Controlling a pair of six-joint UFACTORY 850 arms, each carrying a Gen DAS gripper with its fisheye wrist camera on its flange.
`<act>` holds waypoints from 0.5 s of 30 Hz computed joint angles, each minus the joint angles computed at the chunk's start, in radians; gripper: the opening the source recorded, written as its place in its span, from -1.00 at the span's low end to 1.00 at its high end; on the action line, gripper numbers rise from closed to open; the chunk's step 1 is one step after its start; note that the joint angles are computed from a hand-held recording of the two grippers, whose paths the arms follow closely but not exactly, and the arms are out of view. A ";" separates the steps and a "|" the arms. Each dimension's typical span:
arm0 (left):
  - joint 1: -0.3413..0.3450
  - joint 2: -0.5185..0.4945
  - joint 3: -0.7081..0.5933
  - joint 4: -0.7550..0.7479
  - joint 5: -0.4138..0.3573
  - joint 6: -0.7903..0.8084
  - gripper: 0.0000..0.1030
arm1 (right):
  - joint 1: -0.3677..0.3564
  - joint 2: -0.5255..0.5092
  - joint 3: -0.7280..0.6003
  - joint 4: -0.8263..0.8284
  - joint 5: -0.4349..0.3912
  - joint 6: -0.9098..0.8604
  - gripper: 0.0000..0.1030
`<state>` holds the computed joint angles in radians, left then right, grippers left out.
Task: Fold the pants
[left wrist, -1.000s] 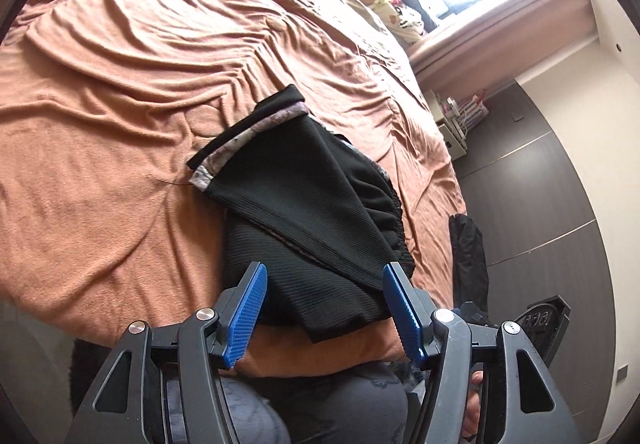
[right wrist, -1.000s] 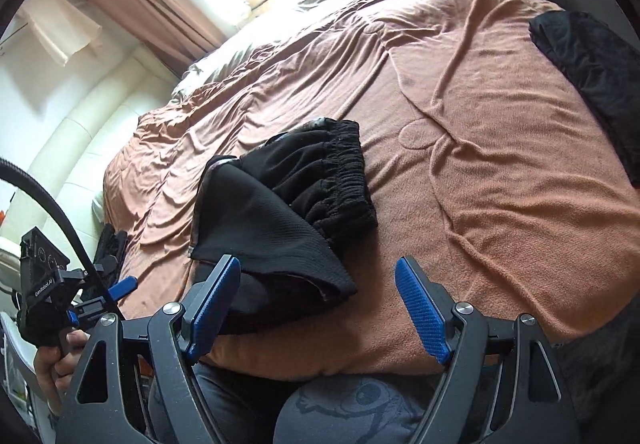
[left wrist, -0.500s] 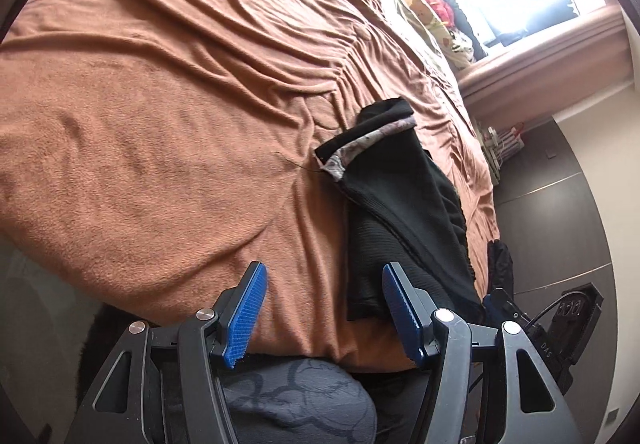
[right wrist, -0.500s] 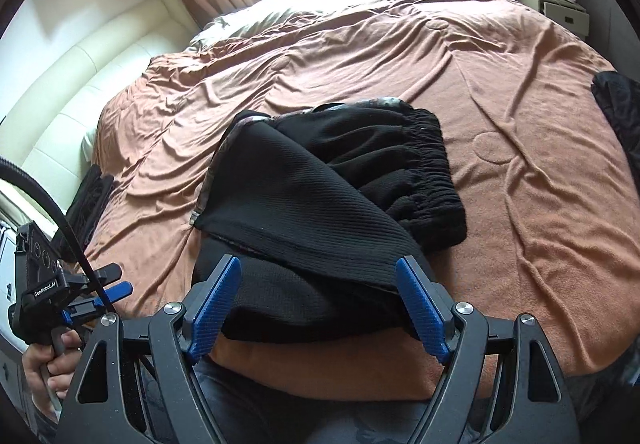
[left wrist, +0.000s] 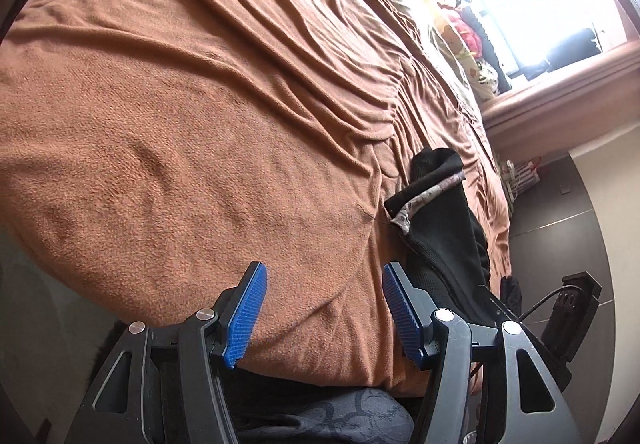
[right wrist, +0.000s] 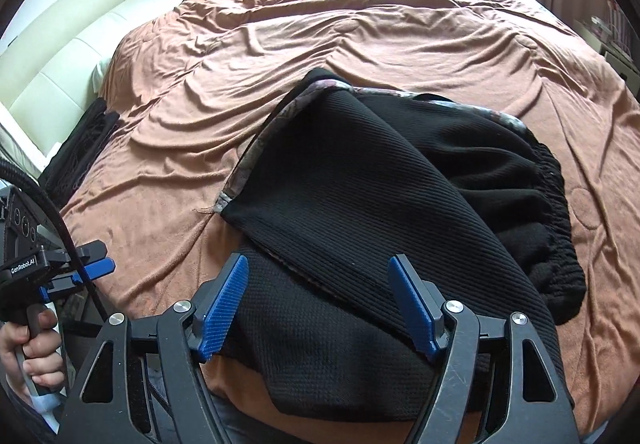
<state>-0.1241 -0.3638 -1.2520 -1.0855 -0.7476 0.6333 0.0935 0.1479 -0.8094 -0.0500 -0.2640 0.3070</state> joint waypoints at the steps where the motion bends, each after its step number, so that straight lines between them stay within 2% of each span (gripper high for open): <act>1: 0.005 -0.003 -0.001 -0.004 0.000 0.002 0.21 | 0.005 -0.022 -0.017 0.003 -0.006 -0.014 0.39; 7: 0.019 -0.026 -0.011 -0.009 0.006 -0.010 0.21 | 0.043 -0.142 -0.115 -0.070 -0.047 -0.008 0.26; 12: 0.020 -0.043 -0.022 -0.001 0.001 -0.024 0.21 | 0.063 -0.205 -0.174 -0.115 -0.072 -0.002 0.24; 15: 0.027 -0.048 -0.022 -0.015 -0.006 -0.023 0.21 | 0.091 -0.247 -0.208 -0.280 -0.106 0.122 0.24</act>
<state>-0.0974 -0.4116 -1.2739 -1.1008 -0.7537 0.6099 0.1841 -0.0989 -1.0174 -0.3301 -0.3702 0.4290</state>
